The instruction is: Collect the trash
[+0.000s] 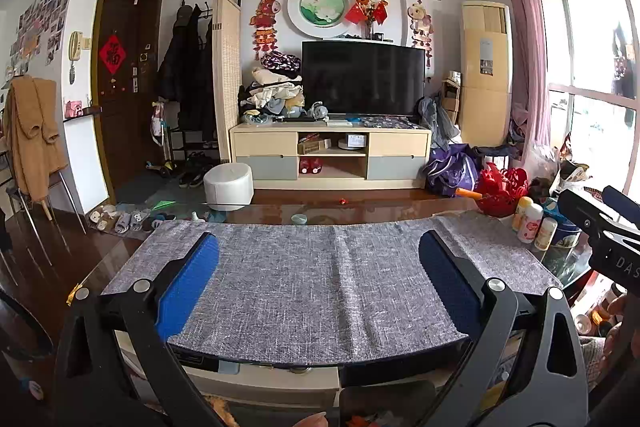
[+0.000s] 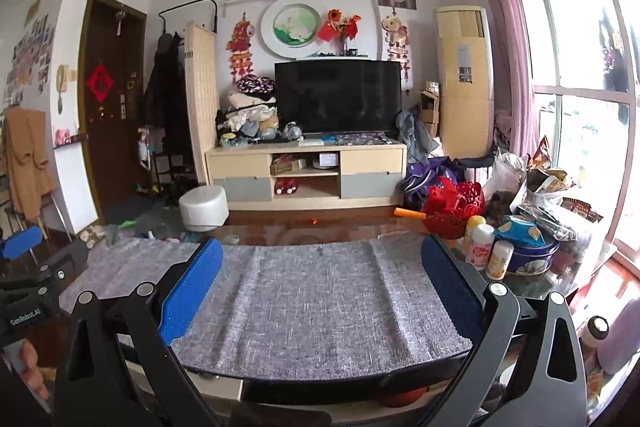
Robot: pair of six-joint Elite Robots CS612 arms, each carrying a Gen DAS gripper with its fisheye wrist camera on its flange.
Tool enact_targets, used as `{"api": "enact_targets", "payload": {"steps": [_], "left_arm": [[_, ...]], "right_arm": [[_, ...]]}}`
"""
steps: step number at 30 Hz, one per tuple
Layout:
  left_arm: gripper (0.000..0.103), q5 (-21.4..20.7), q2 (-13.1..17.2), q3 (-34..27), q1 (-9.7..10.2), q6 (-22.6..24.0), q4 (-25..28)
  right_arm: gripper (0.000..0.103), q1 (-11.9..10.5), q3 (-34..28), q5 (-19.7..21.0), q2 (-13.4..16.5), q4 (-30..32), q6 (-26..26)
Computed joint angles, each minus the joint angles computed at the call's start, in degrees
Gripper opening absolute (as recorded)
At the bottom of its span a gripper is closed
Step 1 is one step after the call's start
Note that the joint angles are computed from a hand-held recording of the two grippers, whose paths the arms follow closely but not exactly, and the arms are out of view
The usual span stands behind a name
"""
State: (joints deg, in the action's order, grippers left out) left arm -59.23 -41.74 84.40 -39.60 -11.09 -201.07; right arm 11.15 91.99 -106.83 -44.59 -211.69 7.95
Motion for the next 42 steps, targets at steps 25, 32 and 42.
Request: {"api": "enact_targets", "payload": {"steps": [25, 32, 42], "left_arm": [[0.095, 0.02, -0.13, -0.06, -0.67, 1.35, -0.59], [0.095, -0.12, -0.39, 0.31, -0.72, 1.19, -1.07], [0.095, -0.17, -0.41, 0.25, -0.67, 1.14, -1.15]], "right_arm": [[0.100, 0.14, 0.14, 0.85, 0.19, -0.26, 0.87], [0.100, 0.32, 0.16, 0.59, 0.19, -0.39, 0.90], [0.100, 0.43, 0.12, 0.64, 0.12, -0.20, 0.84]]}}
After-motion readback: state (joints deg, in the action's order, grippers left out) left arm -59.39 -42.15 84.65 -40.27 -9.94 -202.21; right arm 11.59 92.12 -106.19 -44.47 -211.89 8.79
